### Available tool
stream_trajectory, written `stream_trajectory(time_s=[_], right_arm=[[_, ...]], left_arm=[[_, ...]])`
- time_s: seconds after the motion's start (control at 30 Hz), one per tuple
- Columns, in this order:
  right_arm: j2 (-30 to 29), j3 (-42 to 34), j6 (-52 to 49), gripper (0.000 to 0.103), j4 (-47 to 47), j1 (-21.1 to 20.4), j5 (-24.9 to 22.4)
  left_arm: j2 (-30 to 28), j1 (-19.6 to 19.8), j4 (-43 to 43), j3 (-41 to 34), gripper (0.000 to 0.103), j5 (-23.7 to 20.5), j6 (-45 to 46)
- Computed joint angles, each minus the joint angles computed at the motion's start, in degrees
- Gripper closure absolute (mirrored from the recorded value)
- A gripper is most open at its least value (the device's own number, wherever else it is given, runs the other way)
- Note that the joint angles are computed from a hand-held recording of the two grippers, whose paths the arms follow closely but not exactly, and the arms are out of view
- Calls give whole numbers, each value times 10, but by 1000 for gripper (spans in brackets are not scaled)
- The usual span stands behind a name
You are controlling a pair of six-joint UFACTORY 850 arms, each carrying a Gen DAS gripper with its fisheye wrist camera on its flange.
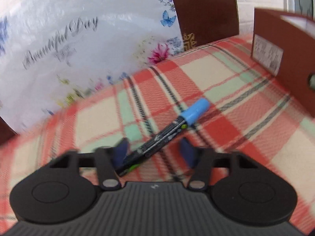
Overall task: Organize objects
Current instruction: 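Grasp the blue-capped marker with the left gripper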
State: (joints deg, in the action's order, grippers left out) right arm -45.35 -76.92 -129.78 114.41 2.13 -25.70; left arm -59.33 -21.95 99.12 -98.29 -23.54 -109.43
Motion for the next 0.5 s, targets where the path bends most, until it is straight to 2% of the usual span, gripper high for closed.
stream_trajectory(time_s=[0.03,0.13,0.2,0.27,0.33,0.5], right_arm=[[0,0,-7,13,5,1,1],[-2,-1,-20,13,18,2,0],[0,3,-33,14,28,4,2],[4,8,-28,15,22,2,-2],[8,14,-23,16,17,0,-6],[22,30,-24,17,14,-3,-9]], left_arm=[[1,-1,-14,-1,72,10,2],[0,-20,-57,-3,85,6,37],[2,-34,-90,0,86,17,49],[10,-47,-122,10,86,47,41],[24,-61,-131,30,86,78,-1],[42,-104,-112,60,86,114,-133]])
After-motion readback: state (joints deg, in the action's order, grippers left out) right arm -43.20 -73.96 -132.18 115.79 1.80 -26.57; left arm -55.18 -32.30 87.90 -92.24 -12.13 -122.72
